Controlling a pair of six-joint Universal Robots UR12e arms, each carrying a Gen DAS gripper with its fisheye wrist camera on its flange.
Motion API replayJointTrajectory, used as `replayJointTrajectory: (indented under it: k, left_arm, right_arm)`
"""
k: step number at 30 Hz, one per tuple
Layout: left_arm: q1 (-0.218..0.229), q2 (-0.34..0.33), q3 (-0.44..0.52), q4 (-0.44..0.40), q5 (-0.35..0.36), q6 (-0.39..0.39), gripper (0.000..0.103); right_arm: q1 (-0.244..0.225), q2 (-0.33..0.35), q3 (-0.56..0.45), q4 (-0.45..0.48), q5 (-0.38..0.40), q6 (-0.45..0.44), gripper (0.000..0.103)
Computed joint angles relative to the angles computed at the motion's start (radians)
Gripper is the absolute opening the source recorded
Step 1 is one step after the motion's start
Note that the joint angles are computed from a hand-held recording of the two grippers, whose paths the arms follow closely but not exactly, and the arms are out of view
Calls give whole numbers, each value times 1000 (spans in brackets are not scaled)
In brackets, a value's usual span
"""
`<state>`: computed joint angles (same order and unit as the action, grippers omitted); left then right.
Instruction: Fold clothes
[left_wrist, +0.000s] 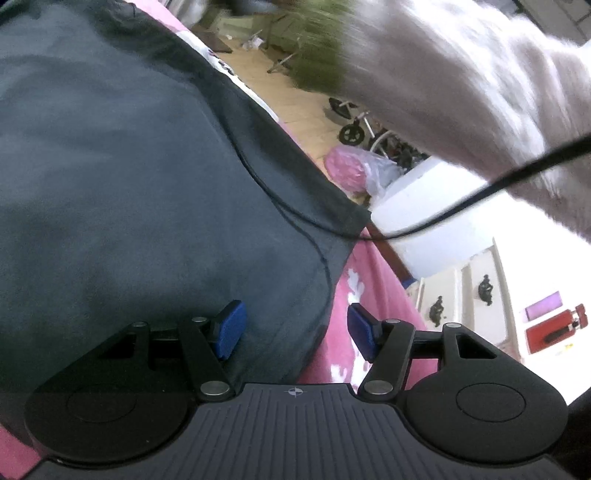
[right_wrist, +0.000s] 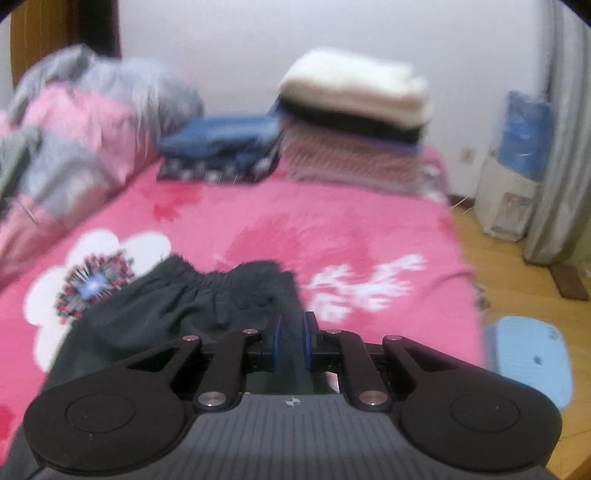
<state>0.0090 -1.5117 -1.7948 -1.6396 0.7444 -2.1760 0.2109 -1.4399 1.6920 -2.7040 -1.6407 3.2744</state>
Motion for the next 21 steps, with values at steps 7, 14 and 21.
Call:
replayJointTrajectory:
  k: [7,14,21]
  left_arm:
    - [2,44,-24,23,30,38,64]
    - [5,83,-29,20,77,84,64]
    - [6,121,-45,47,177,173,64]
  right_arm:
    - [-38,-263,173,-103,-24,62,13]
    - [-5,-423,243,-64,1,15,13]
    - [70,-493,321,138,54,119,13]
